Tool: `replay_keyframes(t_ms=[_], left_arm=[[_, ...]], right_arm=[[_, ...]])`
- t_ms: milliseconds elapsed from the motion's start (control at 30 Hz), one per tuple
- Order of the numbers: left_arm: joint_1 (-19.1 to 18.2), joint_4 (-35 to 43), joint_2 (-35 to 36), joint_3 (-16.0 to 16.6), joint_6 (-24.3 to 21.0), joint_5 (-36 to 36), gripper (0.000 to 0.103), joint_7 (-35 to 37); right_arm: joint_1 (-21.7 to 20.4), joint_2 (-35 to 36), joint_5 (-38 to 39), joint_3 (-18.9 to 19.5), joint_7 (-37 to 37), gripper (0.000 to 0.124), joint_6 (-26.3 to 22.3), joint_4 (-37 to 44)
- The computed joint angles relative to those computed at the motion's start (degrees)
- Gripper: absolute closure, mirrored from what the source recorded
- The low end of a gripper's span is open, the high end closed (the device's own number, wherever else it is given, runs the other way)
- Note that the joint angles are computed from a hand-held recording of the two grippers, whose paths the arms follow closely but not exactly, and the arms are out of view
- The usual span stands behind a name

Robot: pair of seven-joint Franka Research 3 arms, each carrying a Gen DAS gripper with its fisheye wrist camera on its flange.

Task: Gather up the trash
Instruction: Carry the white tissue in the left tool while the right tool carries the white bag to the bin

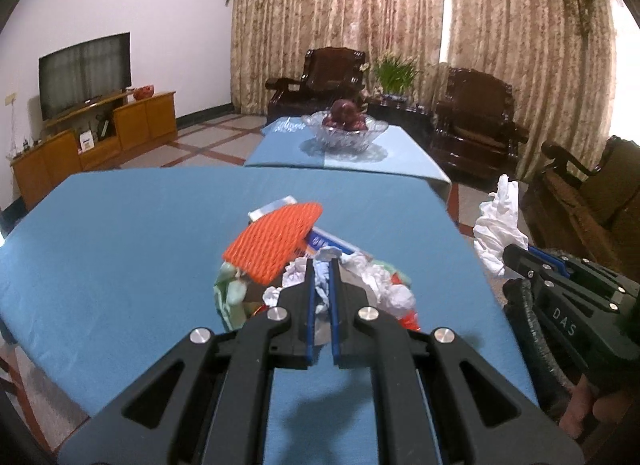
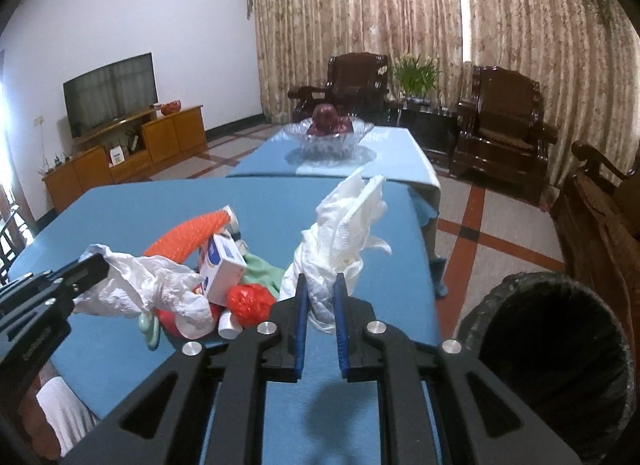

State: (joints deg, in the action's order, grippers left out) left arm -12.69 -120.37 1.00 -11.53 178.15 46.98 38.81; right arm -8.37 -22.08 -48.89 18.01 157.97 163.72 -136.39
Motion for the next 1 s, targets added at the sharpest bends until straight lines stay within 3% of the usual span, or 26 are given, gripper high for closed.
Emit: replay_keyframes(t_ms=[500, 567, 1000], left_arm=[[-3.65, 2.10, 1.51, -1.70, 1.08, -0.29, 0.098, 1.17], [-4.35, 2.58, 2.52, -2.33, 1.05, -3.36, 0.098, 4.11], [-12.75, 10.37, 10.34, -0.85, 4.11, -7.08, 0.098, 9.24]], right_arm=[[-3.25, -10.91, 7.57, 0.91, -5.82, 0.111, -1.78, -7.13], [-4.15, -12.76, 9.07, 1.12, -6.75, 0.111, -1.99, -8.65], [-11.71, -24.25, 18.11, 1.57, -13.07, 0.111, -2.97, -17.76]])
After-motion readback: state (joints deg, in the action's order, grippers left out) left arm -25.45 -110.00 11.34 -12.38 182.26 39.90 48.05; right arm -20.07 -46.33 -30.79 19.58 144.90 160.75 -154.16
